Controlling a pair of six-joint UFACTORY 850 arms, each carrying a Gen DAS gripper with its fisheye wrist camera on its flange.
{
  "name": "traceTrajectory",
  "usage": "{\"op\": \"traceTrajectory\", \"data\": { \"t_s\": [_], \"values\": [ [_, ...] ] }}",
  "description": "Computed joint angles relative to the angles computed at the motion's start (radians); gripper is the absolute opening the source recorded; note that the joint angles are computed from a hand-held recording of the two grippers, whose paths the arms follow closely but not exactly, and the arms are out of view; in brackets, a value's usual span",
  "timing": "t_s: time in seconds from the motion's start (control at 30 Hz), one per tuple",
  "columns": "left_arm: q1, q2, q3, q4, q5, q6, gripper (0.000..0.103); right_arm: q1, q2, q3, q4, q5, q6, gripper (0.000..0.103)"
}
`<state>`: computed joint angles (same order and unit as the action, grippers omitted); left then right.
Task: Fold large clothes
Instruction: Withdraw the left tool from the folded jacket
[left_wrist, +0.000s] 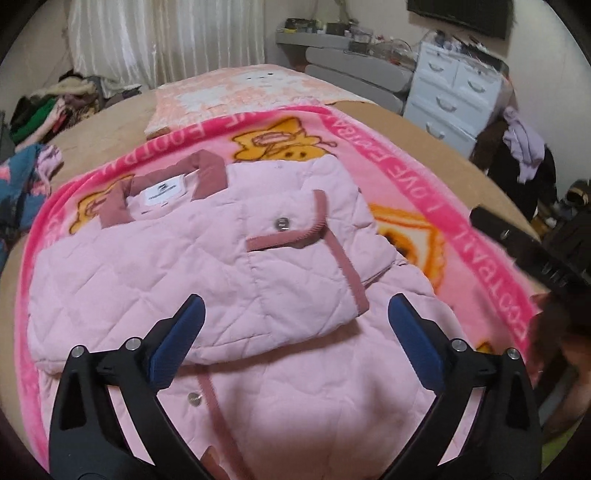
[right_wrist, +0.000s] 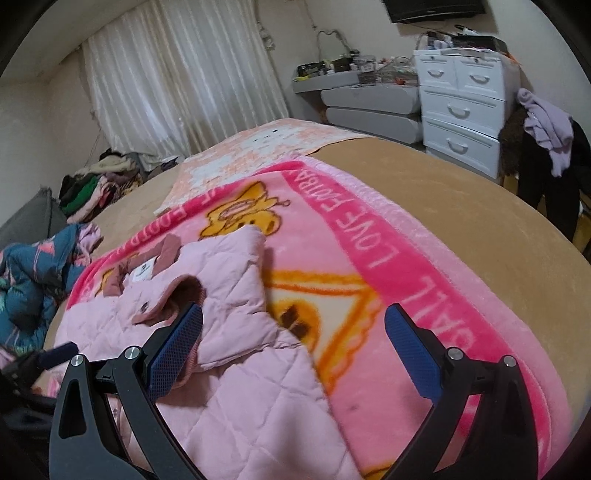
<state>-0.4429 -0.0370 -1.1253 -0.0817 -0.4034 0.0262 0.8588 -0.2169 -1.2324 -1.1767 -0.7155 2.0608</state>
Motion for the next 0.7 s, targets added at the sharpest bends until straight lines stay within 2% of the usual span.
{"op": "traceTrajectory", "data": {
  "t_s": [0.07, 0.2, 0.3, 0.33, 0.43, 0.5, 0.57, 0.63, 0.7],
  "values": [
    [0.027, 0.013, 0.006, -0.001, -0.006, -0.006, 0.094, 0.0, -0.011, -0.008, -0.013, 0.056, 0.013, 0.098],
    [0.084, 0.035, 0.024, 0.091, -0.007, -0.11, 0.094, -0.009, -0.046, -0.03, -0.061, 0.228, 0.076, 0.098],
    [0.131, 0.053, 0.041, 0.167, -0.004, -0.201, 0.094, -0.014, -0.085, -0.061, -0.076, 0.316, 0.109, 0.098],
    [0.145, 0.058, 0.047, 0.167, -0.002, -0.203, 0.094, -0.017, -0.101, -0.073, -0.079, 0.353, 0.129, 0.098],
    [0.211, 0.074, 0.065, 0.111, 0.0, -0.16, 0.094, -0.017, -0.147, -0.118, 0.011, 0.395, 0.051, 0.097],
    [0.244, 0.078, 0.07, 0.107, 0.0, -0.162, 0.094, -0.024, -0.17, -0.141, 0.078, 0.44, -0.008, 0.077],
    [0.28, 0.085, 0.08, 0.09, -0.002, -0.158, 0.094, -0.031, -0.199, -0.165, 0.196, 0.477, -0.114, 0.066],
    [0.313, 0.087, 0.085, 0.077, -0.003, -0.149, 0.094, -0.026, -0.223, -0.189, 0.236, 0.451, -0.158, 0.056],
    [0.339, 0.091, 0.092, 0.072, 0.0, -0.145, 0.094, -0.024, -0.237, -0.198, 0.188, 0.448, -0.129, 0.031]
  ]
}}
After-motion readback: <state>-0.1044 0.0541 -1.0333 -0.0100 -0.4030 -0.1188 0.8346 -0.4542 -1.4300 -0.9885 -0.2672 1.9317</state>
